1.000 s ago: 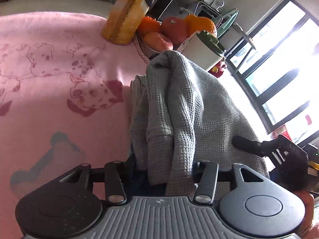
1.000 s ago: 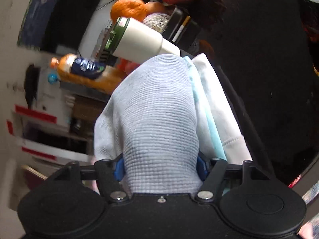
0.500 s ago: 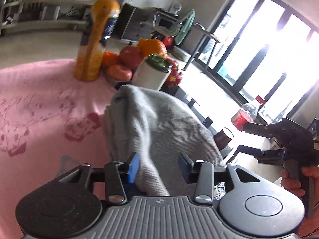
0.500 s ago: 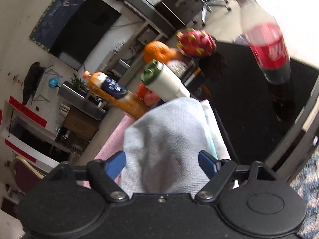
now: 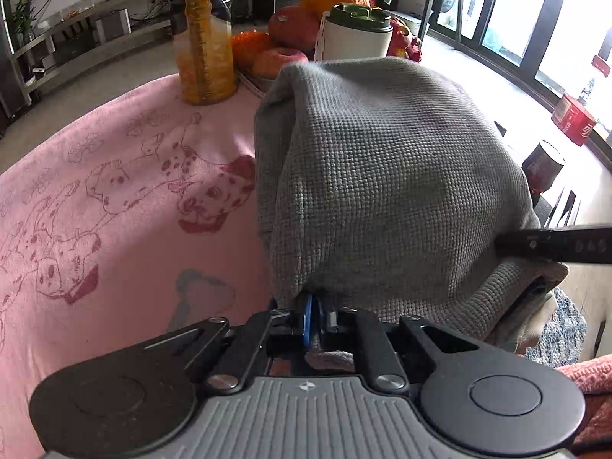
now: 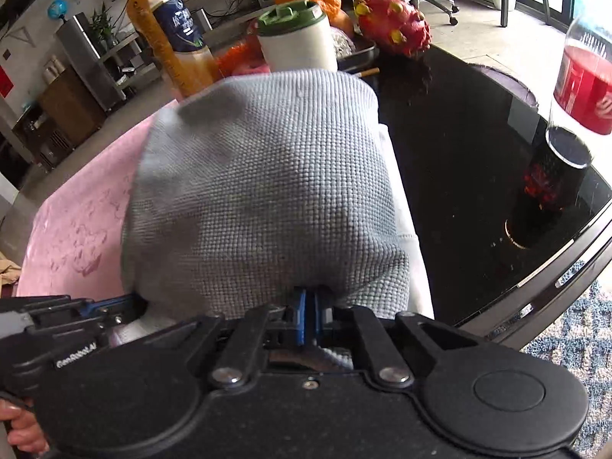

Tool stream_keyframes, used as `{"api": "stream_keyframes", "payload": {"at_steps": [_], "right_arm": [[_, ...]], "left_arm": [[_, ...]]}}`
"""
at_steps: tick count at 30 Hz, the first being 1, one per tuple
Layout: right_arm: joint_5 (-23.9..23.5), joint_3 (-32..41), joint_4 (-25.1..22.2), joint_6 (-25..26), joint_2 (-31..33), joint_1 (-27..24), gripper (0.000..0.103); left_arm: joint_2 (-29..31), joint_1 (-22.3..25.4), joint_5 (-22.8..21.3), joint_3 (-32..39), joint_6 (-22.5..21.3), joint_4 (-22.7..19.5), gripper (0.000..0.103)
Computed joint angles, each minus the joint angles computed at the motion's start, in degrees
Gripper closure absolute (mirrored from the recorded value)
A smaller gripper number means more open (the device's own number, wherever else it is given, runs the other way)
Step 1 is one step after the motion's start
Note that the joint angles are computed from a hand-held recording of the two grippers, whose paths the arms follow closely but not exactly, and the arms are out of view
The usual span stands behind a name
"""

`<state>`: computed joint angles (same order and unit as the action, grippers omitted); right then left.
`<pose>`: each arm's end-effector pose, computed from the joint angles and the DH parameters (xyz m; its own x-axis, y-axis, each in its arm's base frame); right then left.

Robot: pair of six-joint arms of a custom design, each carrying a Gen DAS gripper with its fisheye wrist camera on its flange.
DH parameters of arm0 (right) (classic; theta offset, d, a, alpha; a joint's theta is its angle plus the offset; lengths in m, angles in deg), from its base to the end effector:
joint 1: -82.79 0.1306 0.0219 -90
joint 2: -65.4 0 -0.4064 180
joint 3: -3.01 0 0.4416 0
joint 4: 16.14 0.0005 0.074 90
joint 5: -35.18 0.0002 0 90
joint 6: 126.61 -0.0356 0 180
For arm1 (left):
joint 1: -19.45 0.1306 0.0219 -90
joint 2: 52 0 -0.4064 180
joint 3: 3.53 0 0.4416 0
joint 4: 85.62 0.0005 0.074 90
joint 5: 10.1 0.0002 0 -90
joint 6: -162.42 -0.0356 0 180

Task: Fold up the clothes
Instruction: 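Carry the grey bundle with both grippers onto the teal clothes pile, then lower the bundle onto the pile and open both grippers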

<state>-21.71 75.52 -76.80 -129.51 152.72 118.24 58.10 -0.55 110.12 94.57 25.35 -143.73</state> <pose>0.3828 0.2480 0.3231 -0.3338 0.7893 -0.5154 0.8065 0.5222 0.2773 0.5847 -0.2324 0.3219 -0.2676 0.7707 -0.5783 0.9579 0.2777 -0.0733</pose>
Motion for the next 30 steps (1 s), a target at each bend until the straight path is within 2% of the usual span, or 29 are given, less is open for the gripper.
{"api": "stream_keyframes", "payload": {"at_steps": [2, 4, 5, 6, 8, 10, 11, 12, 15, 18, 19, 22, 27, 30], "right_arm": [[2.32, -0.30, 0.15, -1.70, -2.68, 1.44, 0.095], [6.80, -0.35, -0.24, -2.57, -5.74, 3.53, 0.087], [9.25, 0.33, -2.06, -3.33, -6.56, 4.38, 0.084], [11.65, 1.05, -3.96, -4.17, -7.26, 5.15, 0.078], [15.56, 2.05, -7.79, -6.55, -7.91, 5.46, 0.078], [18.25, 1.72, -9.82, -9.25, -8.47, 4.64, 0.078], [18.34, 0.68, -8.86, -9.81, -9.05, 3.64, 0.078], [18.33, -0.39, -7.65, -10.22, -9.60, 2.56, 0.078], [16.43, -4.47, 0.60, -8.97, -10.62, -1.76, 0.078], [13.93, -7.71, 8.52, -7.00, -10.69, -6.03, 0.079], [12.69, -7.91, 9.59, -5.83, -10.08, -7.15, 0.079], [9.06, -8.24, 12.39, -2.58, -7.99, -10.42, 0.080], [1.90, -8.79, 16.76, 1.63, -5.71, -16.00, 0.077], [1.30, -8.82, 16.95, 1.53, -4.98, -16.29, 0.077]], "left_arm": [[0.16, 1.15, 3.37, 1.98, -1.38, -4.24, 0.090], [-0.50, 2.21, 7.67, 3.10, -3.07, -7.18, 0.090], [-0.81, 2.35, 9.23, 3.50, -2.56, -7.36, 0.090], [-1.10, 2.40, 10.65, 3.88, -1.66, -7.19, 0.090], [-1.44, 1.73, 12.63, 4.24, 2.38, -4.94, 0.089], [-1.84, 0.34, 12.97, 3.83, 6.81, -1.07, 0.087], [-2.17, -0.59, 12.49, 3.29, 8.89, 1.36, 0.086], [-2.46, -1.52, 11.95, 2.80, 10.92, 3.74, 0.086], [-1.59, -4.78, 7.85, 2.31, 15.61, 10.88, 0.086], [1.17, -7.65, 0.32, 3.25, 16.84, 15.17, 0.085], [2.53, -8.27, -1.58, 4.20, 16.49, 15.34, 0.080], [6.98, -8.52, -2.82, 8.62, 17.86, 12.50, 0.075], [11.55, -8.33, -2.02, 13.73, 22.67, 8.85, 0.067], [11.97, -7.99, -0.73, 14.07, 23.39, 8.28, 0.066]]}}
